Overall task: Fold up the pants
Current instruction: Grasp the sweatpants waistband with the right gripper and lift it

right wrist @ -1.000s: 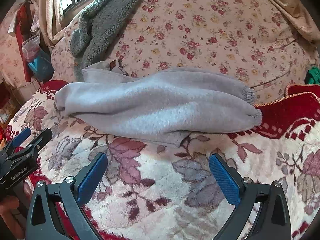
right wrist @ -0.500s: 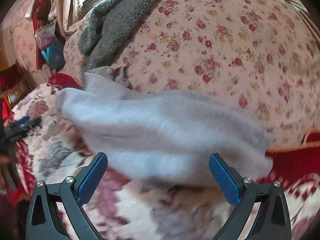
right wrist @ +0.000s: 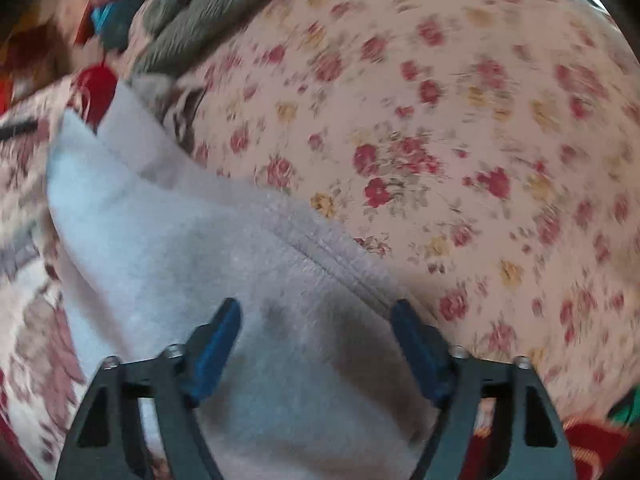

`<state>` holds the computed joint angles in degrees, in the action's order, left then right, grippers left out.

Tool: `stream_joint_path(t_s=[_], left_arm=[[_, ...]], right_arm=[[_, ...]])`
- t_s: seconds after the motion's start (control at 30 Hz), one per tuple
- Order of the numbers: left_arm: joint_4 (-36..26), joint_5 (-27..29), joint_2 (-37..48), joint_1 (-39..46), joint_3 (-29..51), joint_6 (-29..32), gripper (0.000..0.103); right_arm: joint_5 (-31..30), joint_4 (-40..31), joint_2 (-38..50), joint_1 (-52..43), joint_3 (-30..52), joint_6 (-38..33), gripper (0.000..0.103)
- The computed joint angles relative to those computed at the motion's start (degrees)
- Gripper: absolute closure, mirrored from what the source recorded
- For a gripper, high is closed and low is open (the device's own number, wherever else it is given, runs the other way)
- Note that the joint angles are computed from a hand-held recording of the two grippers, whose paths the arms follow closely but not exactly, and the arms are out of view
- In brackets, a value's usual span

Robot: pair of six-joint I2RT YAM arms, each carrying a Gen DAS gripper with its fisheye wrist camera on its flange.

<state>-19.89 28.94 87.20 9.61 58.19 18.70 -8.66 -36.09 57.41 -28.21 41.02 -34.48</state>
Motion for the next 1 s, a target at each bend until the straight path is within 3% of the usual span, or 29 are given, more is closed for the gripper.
stream_joint_path(t_s=[0.17,0.23,0.4,0.5,0.67,0.77,0.83,1.0], left_arm=[[-1.10,1.90,3.46,0.13,2.71,1.12,0.000],[-1.20,2.08,4.33,-0.06,3.74,2.12,0.000],[-3.64,3.38,7.68,-0.22,8.09,4.52,0.000],[-4.69,4.52,9.90,0.27,10.58,4.53,0.000],[-7.27,9.22,13.18,1.97,15.55,-1.52,0.000],[-8.56,9.24,14.65,1.21,17.76,-5.70,0.000],[-8.62,7.56,15.44,-0.02,18.46,-8.52,0.000],[-8.46,-2.63,19.02,-3.63,20.35,-17.58,0.000]], right_arm=[[0.01,1.87,6.81,0.83,2.45,-2.99,0.028],[0.89,1.58,9.71,1.72,3.48,-4.71,0.036],[4.74,3.42,12.93,3.39,2.97,-6.06,0.077],[6.39,5.24,11.91,4.50,1.38,-5.47,0.087],[7.19,6.93,5.72,4.07,-3.75,-5.47,0.090],[9.00,6.28,1.93,5.22,-5.74,-4.62,0.090],[10.40,5.75,0.96,6.39,-5.82,-3.88,0.090],[13.86,0.40,-2.98,9.92,-3.50,-1.13,0.090]])
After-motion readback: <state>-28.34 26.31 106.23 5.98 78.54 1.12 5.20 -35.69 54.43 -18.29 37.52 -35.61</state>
